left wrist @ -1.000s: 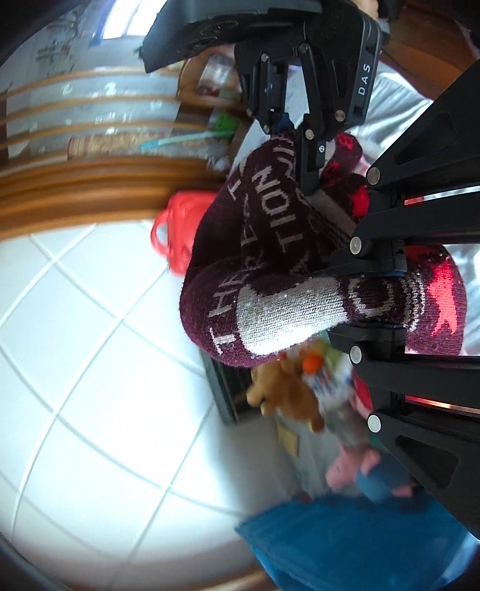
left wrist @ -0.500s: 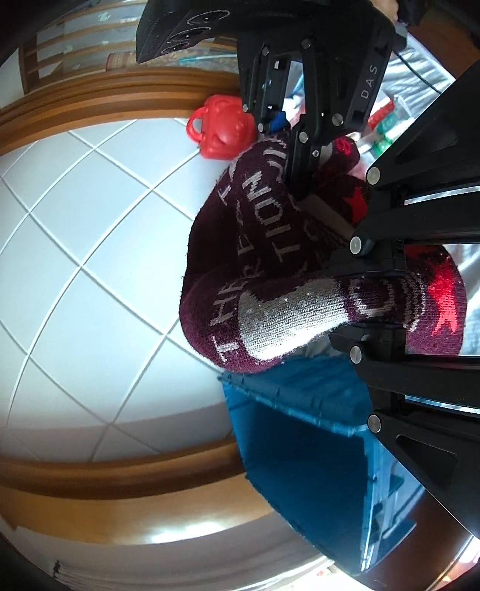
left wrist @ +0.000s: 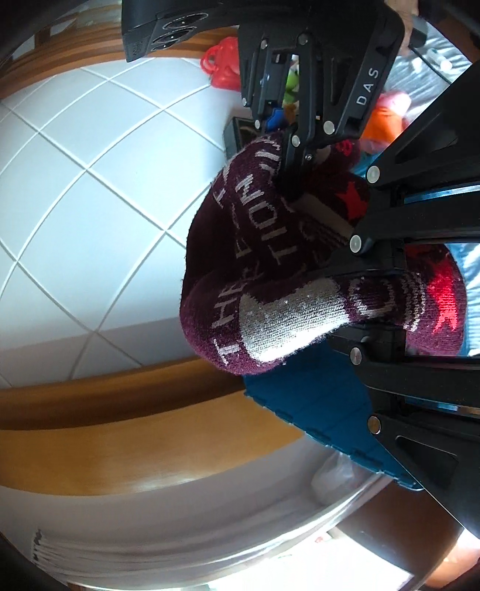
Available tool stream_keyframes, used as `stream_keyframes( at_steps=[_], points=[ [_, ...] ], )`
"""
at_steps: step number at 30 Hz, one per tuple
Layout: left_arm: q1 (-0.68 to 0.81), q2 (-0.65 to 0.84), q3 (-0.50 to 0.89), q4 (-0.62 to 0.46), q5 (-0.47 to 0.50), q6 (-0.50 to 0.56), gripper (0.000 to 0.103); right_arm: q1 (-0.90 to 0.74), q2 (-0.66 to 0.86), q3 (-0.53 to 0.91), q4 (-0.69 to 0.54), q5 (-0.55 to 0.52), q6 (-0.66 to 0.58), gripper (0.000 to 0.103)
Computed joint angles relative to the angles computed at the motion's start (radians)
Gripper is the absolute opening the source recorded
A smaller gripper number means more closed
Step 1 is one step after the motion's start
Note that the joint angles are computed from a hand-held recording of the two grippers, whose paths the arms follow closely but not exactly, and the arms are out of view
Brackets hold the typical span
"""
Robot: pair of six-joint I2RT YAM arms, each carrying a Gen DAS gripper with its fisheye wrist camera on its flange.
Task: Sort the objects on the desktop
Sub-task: 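Carry the maroon knit hat with both grippers into the crate and release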
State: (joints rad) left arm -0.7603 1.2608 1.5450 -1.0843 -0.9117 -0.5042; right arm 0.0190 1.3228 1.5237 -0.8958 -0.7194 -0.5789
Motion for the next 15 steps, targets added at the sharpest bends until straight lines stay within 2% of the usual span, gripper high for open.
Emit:
stream_keyframes(
  at_steps=[4, 5, 7, 8, 9, 11, 13, 15],
  points=[
    [0.216, -0.027, -0.028, 0.091, 0.118, 0.146, 0.021, 0.206, 0.071, 0.081, 0.074, 0.184, 0.145, 0.02],
    [0.266, -0.027, -0.029, 0.11, 0.149, 0.169, 0.026, 0.242, 0.104, 0.121, 0.078, 0.222, 0.175, 0.02],
    [0.374, -0.005, -0.008, 0.135, 0.193, 0.211, 0.052, 0.304, 0.179, 0.215, 0.073, 0.295, 0.23, 0.02],
    [0.417, 0.004, 0.0, 0.14, 0.196, 0.22, 0.078, 0.323, 0.226, 0.274, 0.059, 0.33, 0.251, 0.02],
    [0.457, 0.011, 0.006, 0.149, 0.203, 0.229, 0.086, 0.337, 0.277, 0.339, 0.037, 0.365, 0.271, 0.026],
    [0.523, 0.006, 0.002, 0.174, 0.235, 0.238, 0.085, 0.37, 0.387, 0.488, -0.039, 0.431, 0.292, 0.044],
    [0.56, -0.009, -0.01, 0.188, 0.256, 0.239, 0.086, 0.378, 0.394, 0.494, -0.013, 0.469, 0.304, 0.066],
    [0.574, -0.044, -0.051, 0.217, 0.263, 0.245, 0.086, 0.376, 0.365, 0.45, 0.034, 0.483, 0.3, 0.077]
  ],
)
